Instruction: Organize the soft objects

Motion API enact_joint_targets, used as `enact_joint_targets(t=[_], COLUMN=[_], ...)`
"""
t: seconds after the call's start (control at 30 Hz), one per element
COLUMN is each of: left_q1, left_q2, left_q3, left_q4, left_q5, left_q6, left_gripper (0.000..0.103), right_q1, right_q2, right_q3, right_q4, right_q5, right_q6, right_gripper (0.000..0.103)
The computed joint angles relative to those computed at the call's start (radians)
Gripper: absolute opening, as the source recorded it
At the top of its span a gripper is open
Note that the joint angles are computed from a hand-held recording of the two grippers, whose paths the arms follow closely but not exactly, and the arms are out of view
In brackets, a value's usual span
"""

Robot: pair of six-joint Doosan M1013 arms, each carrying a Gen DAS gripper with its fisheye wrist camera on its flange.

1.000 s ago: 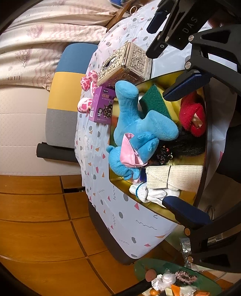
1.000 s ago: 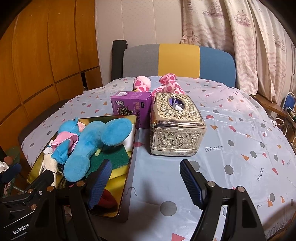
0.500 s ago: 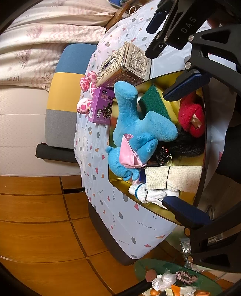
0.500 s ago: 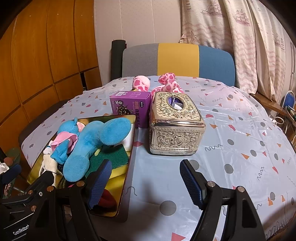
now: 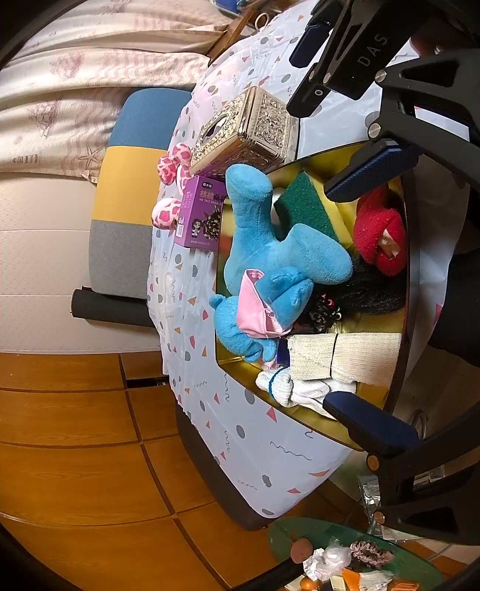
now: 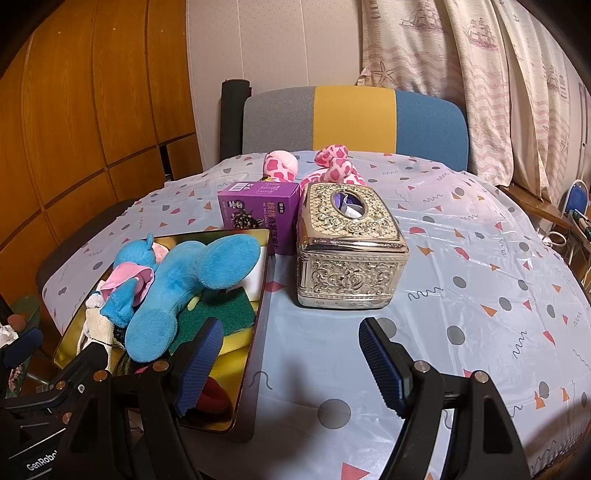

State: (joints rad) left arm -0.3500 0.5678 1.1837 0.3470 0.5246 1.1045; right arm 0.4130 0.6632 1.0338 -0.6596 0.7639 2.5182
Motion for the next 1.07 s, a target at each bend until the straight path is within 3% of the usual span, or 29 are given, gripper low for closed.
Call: enact_joint_targets(t=[0.47,0.63,0.73,0.87,1.07], left_q1=[0.0,0.009,-0.005,-0.002,-0.004], left_q2=[0.0,-0.009,0.0,-0.002,0.005], left_q3=[0.0,0.01,-0.01,0.002,-0.011], left_q4=[0.001,-0.107,-0.027,-0.083,-0.036], left_q5=[0.003,-0.039,0.006,-0.019,0.002], left_q6=[0.0,0.086,0.034,0.089,0.051], left_gripper=[0.103,0.103,0.103,0.1,0.103], right_q1=[0.0,0.0,-0.002,-0.004,-0.014], right_q2=[0.003,0.005,0.006,0.006,0.004], right_q3=[-0.003,-0.006,-0.007,-0.005,0.002], right_q4=[0.007,0.007,0.014,0.018,0.027], right_q5=[0.01,0.015,0.018,0.024,0.03], right_q6=[0.004,0.007,0.005,0.007,0.022], right_gripper=[0.077,0.077,0.077,0.077,0.077])
